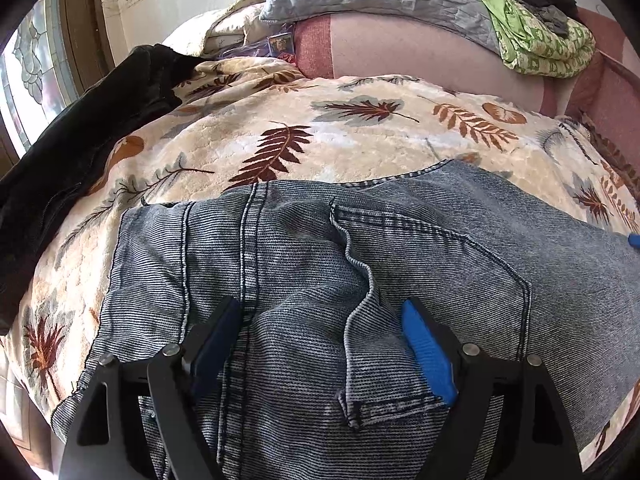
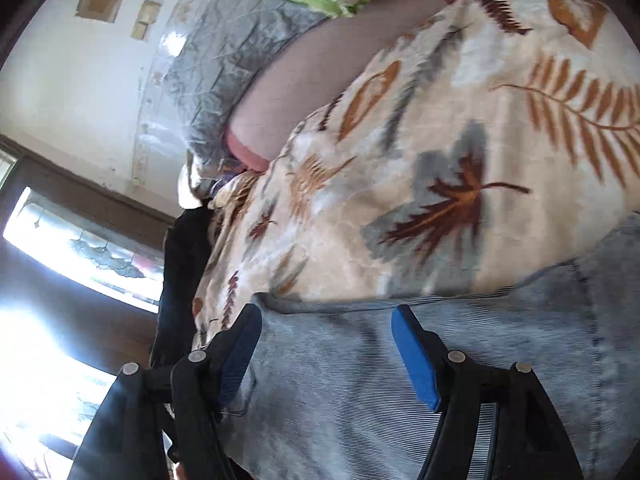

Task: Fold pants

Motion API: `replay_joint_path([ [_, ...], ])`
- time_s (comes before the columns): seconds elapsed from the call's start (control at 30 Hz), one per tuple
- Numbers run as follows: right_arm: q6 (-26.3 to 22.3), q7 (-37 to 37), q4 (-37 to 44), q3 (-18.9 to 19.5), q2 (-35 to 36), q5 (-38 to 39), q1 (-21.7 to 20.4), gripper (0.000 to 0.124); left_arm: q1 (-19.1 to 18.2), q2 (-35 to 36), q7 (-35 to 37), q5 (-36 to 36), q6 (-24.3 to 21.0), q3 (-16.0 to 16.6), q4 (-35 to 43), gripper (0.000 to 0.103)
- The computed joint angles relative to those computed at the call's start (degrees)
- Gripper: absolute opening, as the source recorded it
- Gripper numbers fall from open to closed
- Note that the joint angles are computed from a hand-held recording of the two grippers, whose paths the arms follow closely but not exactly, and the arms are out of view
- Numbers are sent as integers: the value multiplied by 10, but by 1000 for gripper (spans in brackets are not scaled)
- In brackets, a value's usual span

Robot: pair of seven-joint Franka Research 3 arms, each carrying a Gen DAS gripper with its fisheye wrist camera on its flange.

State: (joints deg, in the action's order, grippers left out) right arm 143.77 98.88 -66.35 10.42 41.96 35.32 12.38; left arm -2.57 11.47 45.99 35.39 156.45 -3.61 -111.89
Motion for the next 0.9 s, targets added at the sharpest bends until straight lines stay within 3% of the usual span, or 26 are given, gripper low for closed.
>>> replay_joint_path([
  [0.03,-25,29,12,-24,13,-1,4,67,-3,-2,-3,3,-5,1,1,83],
  [0.07,-18,18,9,-27,13,38,-1,55,-6,-3,-6,7,-16,2,5,83],
  [0.1,1,-23,-14,-11,2,95,-18,55,-8,-5,-7,13,-29,0,11,83],
  [0.2,82,-119,-101,71,-62,149,-79,62,-19,-27,-47,53,-26,-3,8,83],
  [0.27,111,-145,-176,62,-125,176,-78,68,-17,-28,-6,14,-8,-23,20,83],
  [0.4,148,-141,-352,17,-259,205,-63,69,-15,16,157,-157,24,-84,74,83],
  [0.53,183,-215,-485,11,-352,391,-68,69,-62,83,197,-200,9,-95,154,83],
  [0.63,159,-244,-520,-6,-373,465,-55,69,-113,128,182,-140,-49,-78,211,83],
  [0.7,162,-251,-519,-18,-366,467,-40,68,-161,169,204,-133,-143,-45,263,84],
  [0.77,159,-181,-513,-42,-345,413,-18,69,-169,162,157,-69,-125,-38,248,92],
  [0.83,164,-187,-510,-41,-343,438,-19,69,-153,159,183,-106,-148,-55,256,91],
  [0.9,174,-213,-503,-44,-346,455,-14,70,-134,139,183,-142,-136,-66,237,91],
])
